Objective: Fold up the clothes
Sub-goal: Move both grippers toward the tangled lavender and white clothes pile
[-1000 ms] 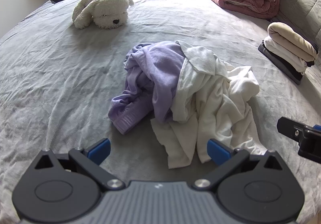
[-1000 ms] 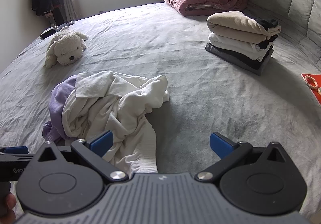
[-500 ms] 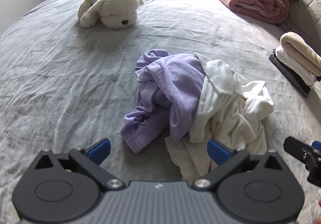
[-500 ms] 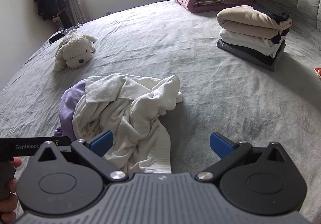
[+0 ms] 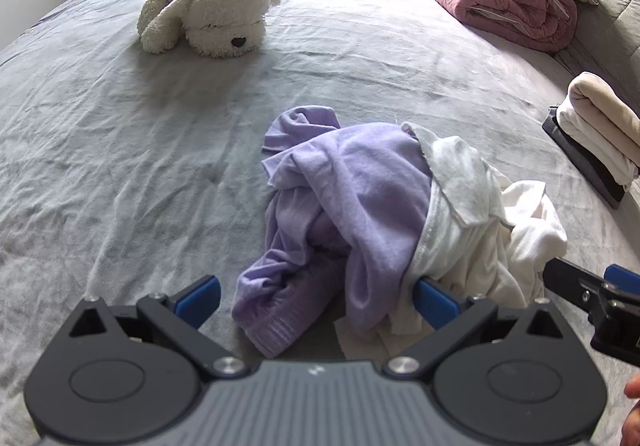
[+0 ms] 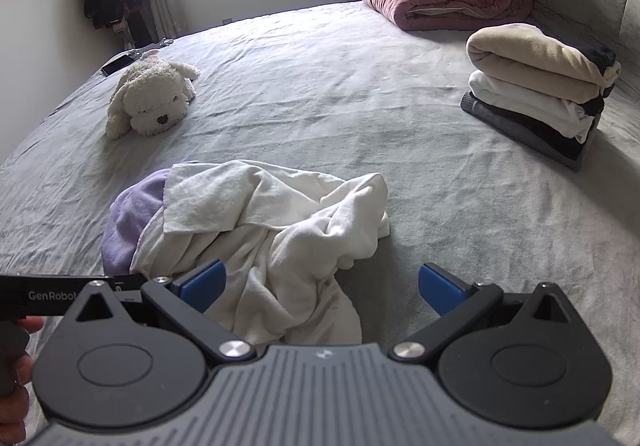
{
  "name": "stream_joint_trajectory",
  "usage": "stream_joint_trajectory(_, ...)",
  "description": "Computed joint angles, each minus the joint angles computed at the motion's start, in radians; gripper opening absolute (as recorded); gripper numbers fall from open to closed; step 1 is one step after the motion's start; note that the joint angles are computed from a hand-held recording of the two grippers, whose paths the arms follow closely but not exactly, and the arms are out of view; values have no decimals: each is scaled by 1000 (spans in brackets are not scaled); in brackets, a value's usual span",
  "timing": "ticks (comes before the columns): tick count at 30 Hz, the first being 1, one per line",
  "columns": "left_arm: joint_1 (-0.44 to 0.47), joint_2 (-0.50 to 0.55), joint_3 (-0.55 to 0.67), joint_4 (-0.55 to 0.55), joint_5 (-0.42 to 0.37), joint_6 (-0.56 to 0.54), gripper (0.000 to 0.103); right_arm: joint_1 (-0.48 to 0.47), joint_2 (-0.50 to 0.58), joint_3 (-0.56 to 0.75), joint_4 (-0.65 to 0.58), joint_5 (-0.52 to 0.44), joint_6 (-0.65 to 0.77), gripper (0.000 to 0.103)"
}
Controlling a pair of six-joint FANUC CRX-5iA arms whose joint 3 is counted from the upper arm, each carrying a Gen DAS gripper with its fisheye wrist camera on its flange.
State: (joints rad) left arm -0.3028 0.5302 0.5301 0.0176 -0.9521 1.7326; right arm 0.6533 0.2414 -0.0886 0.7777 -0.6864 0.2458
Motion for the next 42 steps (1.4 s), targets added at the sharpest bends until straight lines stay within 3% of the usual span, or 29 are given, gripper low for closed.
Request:
stream_joint_trajectory(11, 7, 18, 22, 23, -29, -7, 102, -8, 56, 75, -17, 1, 19, 103)
stream_joint_trajectory(19, -8, -18, -13, 16, 8, -5, 102, 4, 24, 34, 37, 12, -34, 103)
stream_joint_trajectory(42, -32, -23, -21, 12, 35, -1, 102, -9, -12, -4, 5, -10, -84, 103)
